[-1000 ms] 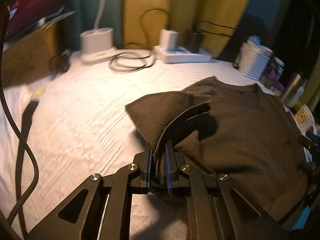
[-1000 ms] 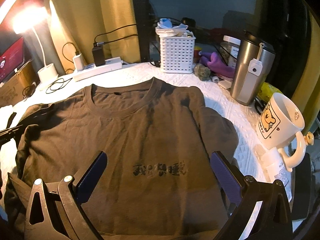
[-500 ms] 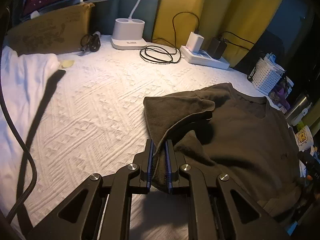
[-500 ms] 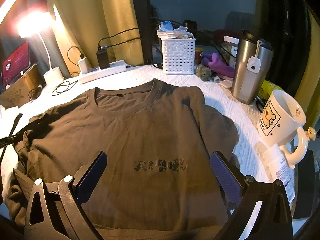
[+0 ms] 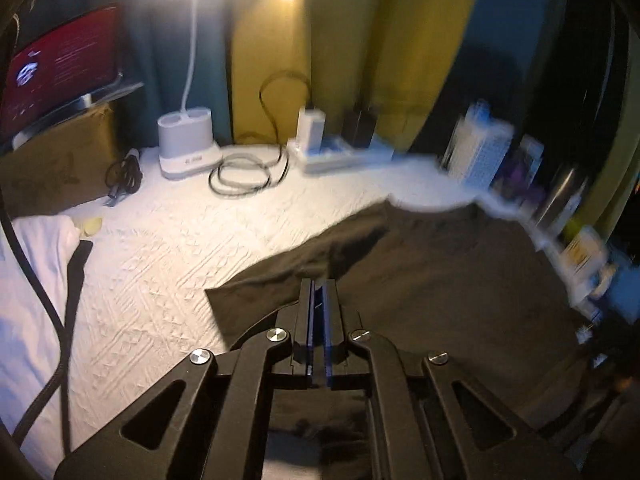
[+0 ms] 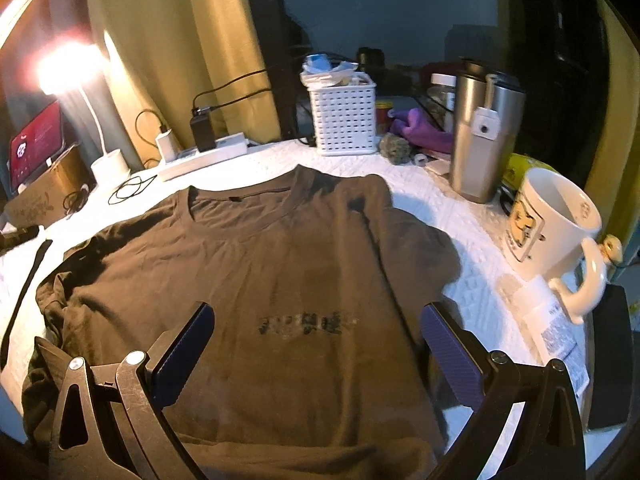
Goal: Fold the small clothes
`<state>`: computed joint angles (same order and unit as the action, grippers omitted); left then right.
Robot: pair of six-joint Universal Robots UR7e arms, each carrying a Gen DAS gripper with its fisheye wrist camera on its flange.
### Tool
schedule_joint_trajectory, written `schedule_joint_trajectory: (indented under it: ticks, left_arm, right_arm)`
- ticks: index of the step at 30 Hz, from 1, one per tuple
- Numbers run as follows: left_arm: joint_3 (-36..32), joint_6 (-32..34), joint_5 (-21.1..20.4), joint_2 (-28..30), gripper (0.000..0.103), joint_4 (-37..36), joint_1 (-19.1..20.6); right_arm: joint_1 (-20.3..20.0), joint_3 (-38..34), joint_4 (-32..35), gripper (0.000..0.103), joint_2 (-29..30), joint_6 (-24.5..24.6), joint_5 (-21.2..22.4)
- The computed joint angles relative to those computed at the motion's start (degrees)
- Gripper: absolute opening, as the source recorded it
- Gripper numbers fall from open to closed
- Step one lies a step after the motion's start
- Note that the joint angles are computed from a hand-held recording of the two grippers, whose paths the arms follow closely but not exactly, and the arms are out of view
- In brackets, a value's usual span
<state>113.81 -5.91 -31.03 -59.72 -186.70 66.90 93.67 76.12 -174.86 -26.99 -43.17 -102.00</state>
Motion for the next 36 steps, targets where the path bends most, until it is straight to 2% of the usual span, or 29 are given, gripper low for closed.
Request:
schedule_joint_trajectory:
  ticks: [1,2,4,8,9,11,13,16,23,27,29,36]
  left_arm:
    - [-1.0,0.2,0.0,0.7,0.006,2.1,1.1]
    - [-1.9,0.1,0.3,1.3,0.015,4.0,2.1]
    - [-3.0,-0.1,-0.2,2.1,0.025,7.0,3.6]
    - [-3.9,3.1,1.5,3.6,0.026,7.7,3.6]
    - [-3.9,3.5,1.5,3.6,0.028,7.7,3.5]
    - [-3.8,4.5,2.1,3.8,0.042,7.0,3.1]
    - [-3.7,6.1,2.8,4.1,0.046,5.5,2.8]
    - [-3.6,6.3,2.7,4.0,0.046,5.2,2.9]
    - [-3.7,7.3,2.6,4.6,0.047,7.7,3.6]
    - [-3.2,6.2,1.1,4.4,0.044,8.2,4.4]
    - [-2.7,5.9,0.1,4.1,0.006,8.0,4.6]
    - [-1.3,3.8,-4.0,1.8,0.005,4.7,3.4]
  right_arm:
    - [-0.2,-0.1,0.1,0.103,-0.1,0.1,-0.2]
    - [-0.3,-0.2,0.1,0.103,-0.1,0.2,-0.4]
    - [-0.5,-0.4,0.1,0.103,0.0,0.3,-0.7]
    - [-0.5,-0.6,-0.2,0.103,-0.1,0.2,-0.8]
    - [-0.5,-0.8,-0.1,0.103,0.0,0.3,-0.9]
    - [-0.5,-1.2,0.3,0.103,0.4,0.4,-1.2]
    - [-0.4,-1.5,0.5,0.103,0.6,0.3,-1.4]
    - [-0.1,-2.0,1.1,0.103,1.1,-0.1,-1.9]
    - [0.5,-2.8,1.5,0.103,1.8,-0.5,-2.5]
    - [0.7,-3.1,1.7,0.103,2.2,-0.5,-3.1]
    - [0.7,-3.2,1.8,0.103,2.3,-0.5,-3.2]
    - [0.8,-3.2,2.0,0.103,2.4,-0.4,-2.9]
